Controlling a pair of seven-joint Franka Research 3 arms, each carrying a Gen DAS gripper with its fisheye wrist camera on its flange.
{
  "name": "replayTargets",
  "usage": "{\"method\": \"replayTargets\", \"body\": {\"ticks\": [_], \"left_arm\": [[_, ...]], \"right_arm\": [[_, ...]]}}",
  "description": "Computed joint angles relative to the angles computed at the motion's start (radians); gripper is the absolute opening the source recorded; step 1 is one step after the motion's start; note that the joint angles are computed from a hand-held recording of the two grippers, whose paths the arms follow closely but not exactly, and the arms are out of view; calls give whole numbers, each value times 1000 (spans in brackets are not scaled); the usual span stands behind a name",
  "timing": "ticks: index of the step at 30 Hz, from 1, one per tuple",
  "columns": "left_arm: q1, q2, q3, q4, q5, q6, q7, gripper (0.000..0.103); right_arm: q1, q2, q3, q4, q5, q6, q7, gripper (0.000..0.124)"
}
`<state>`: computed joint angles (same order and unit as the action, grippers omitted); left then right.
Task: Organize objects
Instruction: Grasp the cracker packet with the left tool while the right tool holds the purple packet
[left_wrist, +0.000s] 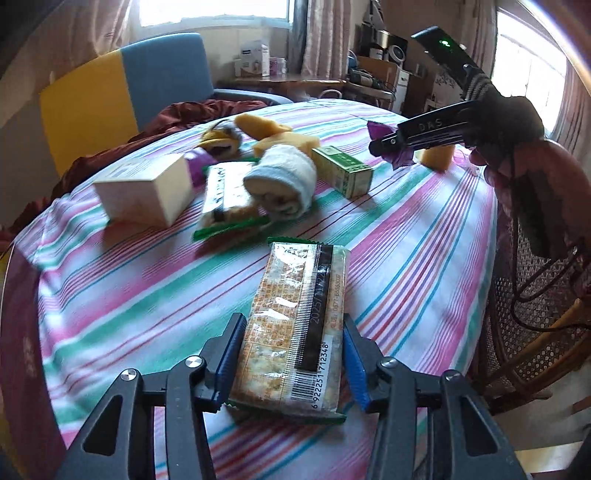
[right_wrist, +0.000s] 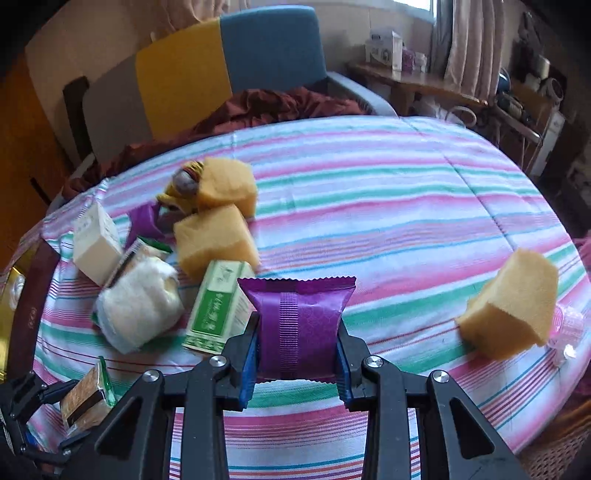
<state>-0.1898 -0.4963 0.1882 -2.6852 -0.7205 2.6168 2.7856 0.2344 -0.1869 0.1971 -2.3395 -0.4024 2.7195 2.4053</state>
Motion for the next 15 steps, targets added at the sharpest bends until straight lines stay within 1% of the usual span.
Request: {"method": "replayTargets", "body": {"ticks": [3, 8, 10, 12, 14, 15], "left_arm": [[25, -29, 20, -15, 0, -21, -15, 48], [50, -50, 38, -24, 11, -32, -23, 48], [60, -51, 52, -15, 8, -50, -33, 48], [71, -53, 63, -4, 0, -68, -42, 48], [80, -59, 78, 8, -16, -91, -39, 48], [86, -63, 82, 12, -23, -97, -35, 48]], "right_arm": [[-7, -2, 17, -2, -48, 34, 18, 35], [-29, -4, 54, 6, -187, 70, 125, 35], [-22, 0, 52, 4, -200, 99, 137, 35], [-6, 6, 47, -8, -177, 155, 136, 35], [-4, 12, 62, -15, -183, 192, 156, 35], [1, 21, 77, -12, -187, 195, 169, 35]]}}
